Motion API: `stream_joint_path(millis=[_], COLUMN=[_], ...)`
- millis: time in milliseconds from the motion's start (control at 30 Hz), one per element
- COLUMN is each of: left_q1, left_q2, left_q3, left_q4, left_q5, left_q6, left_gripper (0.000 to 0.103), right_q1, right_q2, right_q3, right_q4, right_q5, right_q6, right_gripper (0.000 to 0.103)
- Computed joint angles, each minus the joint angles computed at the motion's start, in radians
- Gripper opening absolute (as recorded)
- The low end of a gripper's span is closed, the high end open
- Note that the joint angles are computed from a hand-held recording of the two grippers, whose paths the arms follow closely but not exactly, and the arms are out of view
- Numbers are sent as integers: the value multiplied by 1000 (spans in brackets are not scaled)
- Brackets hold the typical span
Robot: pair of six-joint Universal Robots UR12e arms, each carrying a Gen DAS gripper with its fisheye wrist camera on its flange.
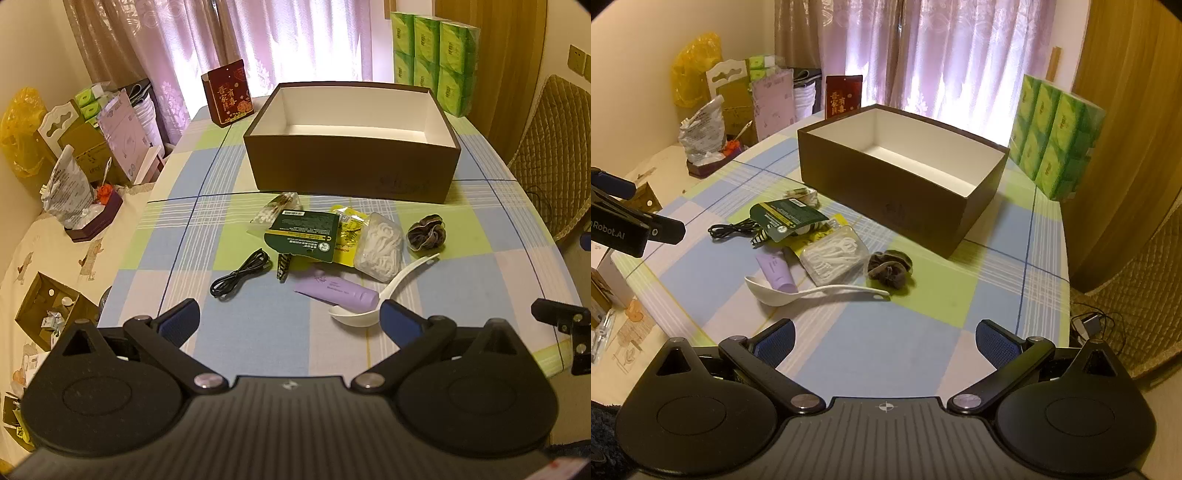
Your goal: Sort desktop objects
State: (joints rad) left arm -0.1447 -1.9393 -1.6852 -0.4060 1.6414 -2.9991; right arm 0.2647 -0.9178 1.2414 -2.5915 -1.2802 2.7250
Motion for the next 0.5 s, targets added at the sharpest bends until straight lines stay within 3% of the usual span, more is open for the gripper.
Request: stream_joint_path(millis=[500], left_q1=[-1], left_q2=[3], left_q3=[-9], left_q4=[-12], left_q5=[3], left_q6=[-2], left_gripper=[102], right_q1=[1], right_q2=[-2], right_q3=[5], right_q4=[4], right_q5=[-2], right_q6=[0], right_gripper=[101])
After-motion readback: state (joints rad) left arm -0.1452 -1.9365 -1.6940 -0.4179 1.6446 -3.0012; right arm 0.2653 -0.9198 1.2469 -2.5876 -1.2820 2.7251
